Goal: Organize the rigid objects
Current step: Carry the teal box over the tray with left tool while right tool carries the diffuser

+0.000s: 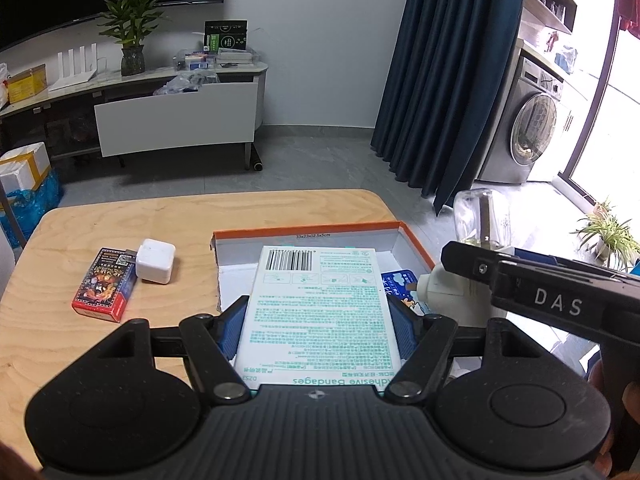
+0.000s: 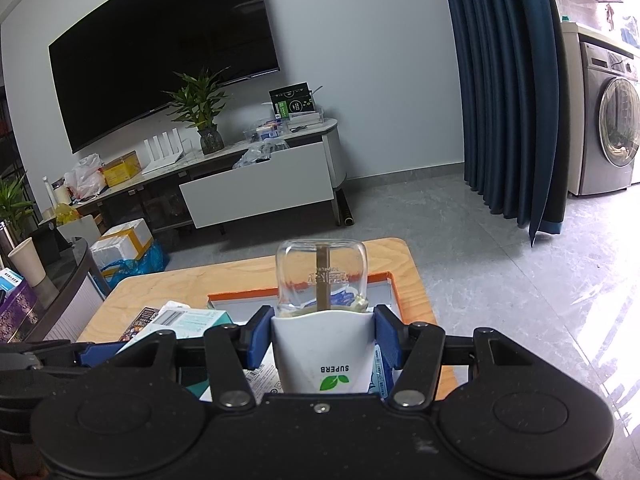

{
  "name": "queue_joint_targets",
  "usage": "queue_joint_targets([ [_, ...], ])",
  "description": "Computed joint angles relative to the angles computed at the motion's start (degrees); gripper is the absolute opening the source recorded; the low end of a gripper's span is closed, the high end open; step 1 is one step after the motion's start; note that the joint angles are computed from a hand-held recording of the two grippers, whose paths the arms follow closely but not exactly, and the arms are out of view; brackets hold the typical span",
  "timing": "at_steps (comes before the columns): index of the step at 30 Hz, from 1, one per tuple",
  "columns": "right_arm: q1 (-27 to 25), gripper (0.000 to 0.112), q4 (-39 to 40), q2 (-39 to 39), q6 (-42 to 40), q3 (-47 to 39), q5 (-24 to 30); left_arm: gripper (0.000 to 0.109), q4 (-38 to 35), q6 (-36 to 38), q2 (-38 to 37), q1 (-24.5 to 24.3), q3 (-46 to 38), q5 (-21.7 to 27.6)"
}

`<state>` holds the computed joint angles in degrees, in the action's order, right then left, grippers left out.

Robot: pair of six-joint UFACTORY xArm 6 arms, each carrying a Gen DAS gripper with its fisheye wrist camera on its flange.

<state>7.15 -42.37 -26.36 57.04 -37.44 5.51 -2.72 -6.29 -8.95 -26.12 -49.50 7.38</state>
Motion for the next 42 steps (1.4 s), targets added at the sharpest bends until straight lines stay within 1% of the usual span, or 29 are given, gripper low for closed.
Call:
queue_joint_targets([
  [8,0.09,0.066,0.48,-0.23,-0.3,0.34,-0.08,0.072,-1.04,0.65,-0.6,-0.56,0.63,0.18],
  [13,0.44,0.066,-0.51,-0.85,0.86,0.78,0.01,0.072,-1.51,0.78,-1.38,-0.95,1.54,0.16],
  [18,0.94,0.066,0.16,-1.94,0.0,1.29,0.32,0.072,-1.25,0.53,-2.14,-1.3,2.08,0.15],
  [25,1.43,0.066,2.61,-3.58,-2.46,1.88,0.89,0.072,-1.81,1.09,-2.98,-1.52,2.64,-0.12],
  [42,2.68,0.066,8.13,-4.13,-7.39,1.59,2.21,0.072,-1.56,0.91,-3.36,-1.77,3.0,-0.17],
])
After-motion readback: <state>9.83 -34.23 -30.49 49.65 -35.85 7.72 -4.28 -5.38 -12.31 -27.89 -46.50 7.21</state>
